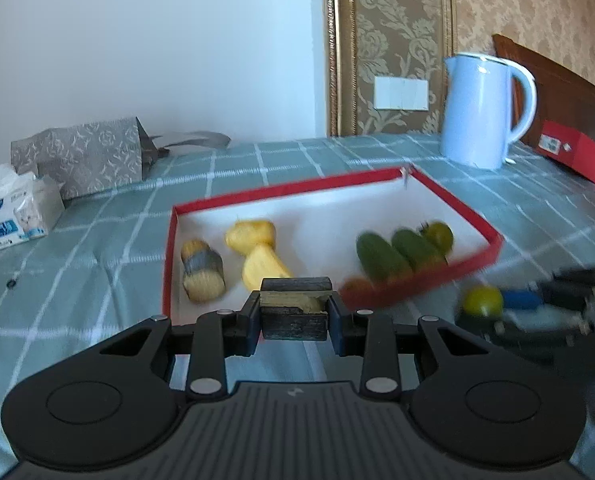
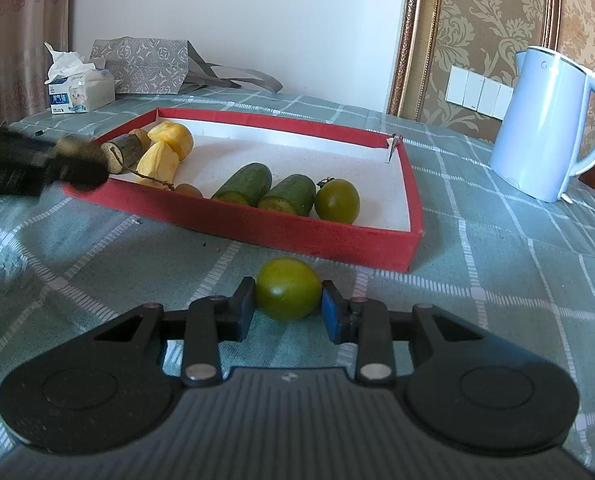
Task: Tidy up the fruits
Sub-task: 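Carry the eggplant slice into the tray and open the left gripper, then withdraw the open left gripper from the tray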
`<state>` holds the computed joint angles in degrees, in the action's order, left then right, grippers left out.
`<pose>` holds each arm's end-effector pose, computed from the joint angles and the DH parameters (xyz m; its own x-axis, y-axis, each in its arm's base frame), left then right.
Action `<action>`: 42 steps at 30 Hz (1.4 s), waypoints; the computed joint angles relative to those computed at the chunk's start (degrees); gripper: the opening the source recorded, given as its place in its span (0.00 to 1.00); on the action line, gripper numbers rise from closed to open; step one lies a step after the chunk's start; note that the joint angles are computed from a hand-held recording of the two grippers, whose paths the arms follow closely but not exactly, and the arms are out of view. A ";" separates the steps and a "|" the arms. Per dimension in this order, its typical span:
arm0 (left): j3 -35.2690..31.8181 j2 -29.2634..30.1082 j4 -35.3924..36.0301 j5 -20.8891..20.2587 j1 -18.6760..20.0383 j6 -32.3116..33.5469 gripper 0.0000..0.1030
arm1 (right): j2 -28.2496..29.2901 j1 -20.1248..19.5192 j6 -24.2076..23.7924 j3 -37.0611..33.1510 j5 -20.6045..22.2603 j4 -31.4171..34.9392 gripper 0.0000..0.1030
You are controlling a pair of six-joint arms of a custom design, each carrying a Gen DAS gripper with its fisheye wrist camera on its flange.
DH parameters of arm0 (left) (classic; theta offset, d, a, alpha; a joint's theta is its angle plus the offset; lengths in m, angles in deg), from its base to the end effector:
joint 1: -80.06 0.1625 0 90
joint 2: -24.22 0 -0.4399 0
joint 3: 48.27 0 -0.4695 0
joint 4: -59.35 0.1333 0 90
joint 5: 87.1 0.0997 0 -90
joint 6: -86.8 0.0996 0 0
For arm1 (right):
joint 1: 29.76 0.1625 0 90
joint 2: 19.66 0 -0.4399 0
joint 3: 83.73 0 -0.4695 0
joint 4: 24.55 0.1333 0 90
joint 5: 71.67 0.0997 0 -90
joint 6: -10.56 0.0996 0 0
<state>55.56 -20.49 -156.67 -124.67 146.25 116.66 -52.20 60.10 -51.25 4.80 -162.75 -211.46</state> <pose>-0.0677 -0.6791 0.1369 -0.6602 -0.1863 -0.7276 0.5616 0.5208 -0.6429 0.1295 -0.7743 0.0000 -0.4739 -0.6590 0.5840 -0.8803 0.3700 -0.2969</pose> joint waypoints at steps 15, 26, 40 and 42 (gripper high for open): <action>-19.67 6.40 18.75 0.03 4.27 -4.95 0.32 | -0.12 -0.05 0.53 -0.43 0.11 0.90 0.33; -22.56 10.14 3.49 1.81 3.06 7.95 0.78 | -0.10 -0.14 1.01 -0.41 0.23 1.17 0.33; 1.19 -1.47 -7.16 -0.79 1.36 -1.31 0.83 | 0.03 0.01 0.68 -0.41 -0.06 0.77 0.33; 2.66 -1.95 -6.73 -0.63 1.61 -3.20 0.83 | 0.07 0.04 0.52 -0.32 -0.13 0.48 0.33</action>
<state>58.21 -22.44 -163.40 -125.30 147.86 113.46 -52.13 60.15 -50.73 4.48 -162.88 -210.98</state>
